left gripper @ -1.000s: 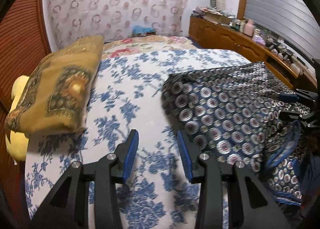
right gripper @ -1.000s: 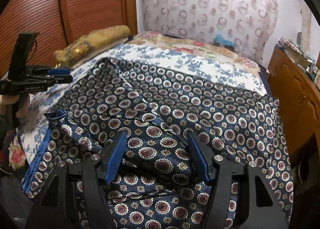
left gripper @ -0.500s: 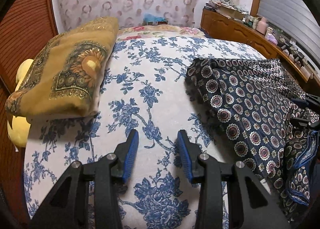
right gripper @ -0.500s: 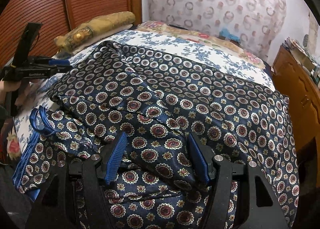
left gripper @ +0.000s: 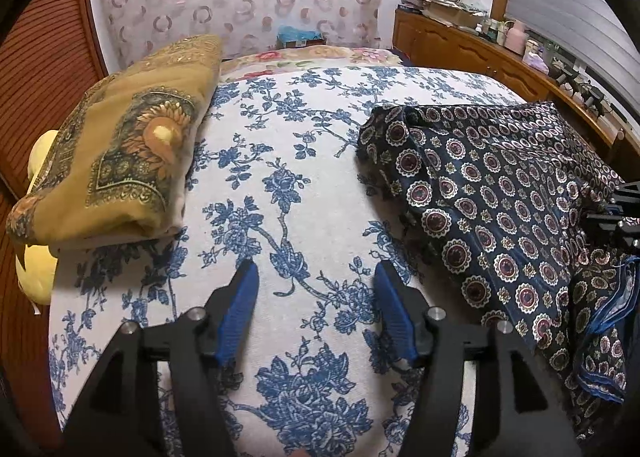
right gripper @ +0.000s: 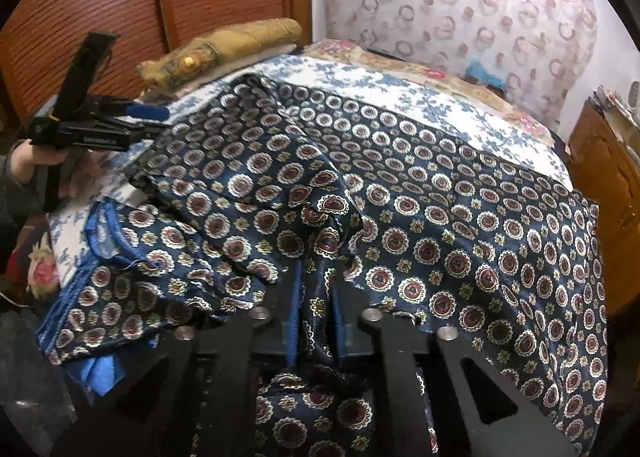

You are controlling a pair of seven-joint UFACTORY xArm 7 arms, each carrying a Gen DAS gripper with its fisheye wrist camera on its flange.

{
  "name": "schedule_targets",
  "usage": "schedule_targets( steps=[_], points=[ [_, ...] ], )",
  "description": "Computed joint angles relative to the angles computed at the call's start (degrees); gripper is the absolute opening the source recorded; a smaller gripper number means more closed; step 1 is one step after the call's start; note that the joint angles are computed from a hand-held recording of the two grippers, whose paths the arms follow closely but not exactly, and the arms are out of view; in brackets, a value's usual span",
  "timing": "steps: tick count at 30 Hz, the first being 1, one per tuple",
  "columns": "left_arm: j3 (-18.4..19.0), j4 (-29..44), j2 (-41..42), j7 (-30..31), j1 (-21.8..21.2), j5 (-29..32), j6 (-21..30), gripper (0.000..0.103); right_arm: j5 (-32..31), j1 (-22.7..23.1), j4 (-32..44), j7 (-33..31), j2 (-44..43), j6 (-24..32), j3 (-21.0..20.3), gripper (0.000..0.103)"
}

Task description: Fold small clothes

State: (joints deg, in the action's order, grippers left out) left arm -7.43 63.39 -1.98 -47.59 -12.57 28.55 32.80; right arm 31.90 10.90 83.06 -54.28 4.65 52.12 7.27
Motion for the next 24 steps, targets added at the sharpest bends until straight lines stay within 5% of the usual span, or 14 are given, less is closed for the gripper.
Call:
schedule_targets(
  steps=[11, 18, 24],
  points=[
    [0.15, -0.38, -0.14, 1.37, 0.14, -1.02, -0.78, 0.062, 8.86, -1.20, -1.05, -2.48, -5.74, -2.69, -2.49, 0.003],
    [0.36, -2.75, -1.75, 3.69, 0.54, -5.00, -5.55, 0.062, 3.21, -3.70, 1.54, 1.73, -5.82, -4.41, -4.98, 0.002],
    [-1.17, -1.31, -2.29, 0.95, 0.91, -1.94, -7.84, 0.062, -2.85, -6.56, 3.02, 6.57, -3.03, -4.61, -5.74, 0.002]
  ],
)
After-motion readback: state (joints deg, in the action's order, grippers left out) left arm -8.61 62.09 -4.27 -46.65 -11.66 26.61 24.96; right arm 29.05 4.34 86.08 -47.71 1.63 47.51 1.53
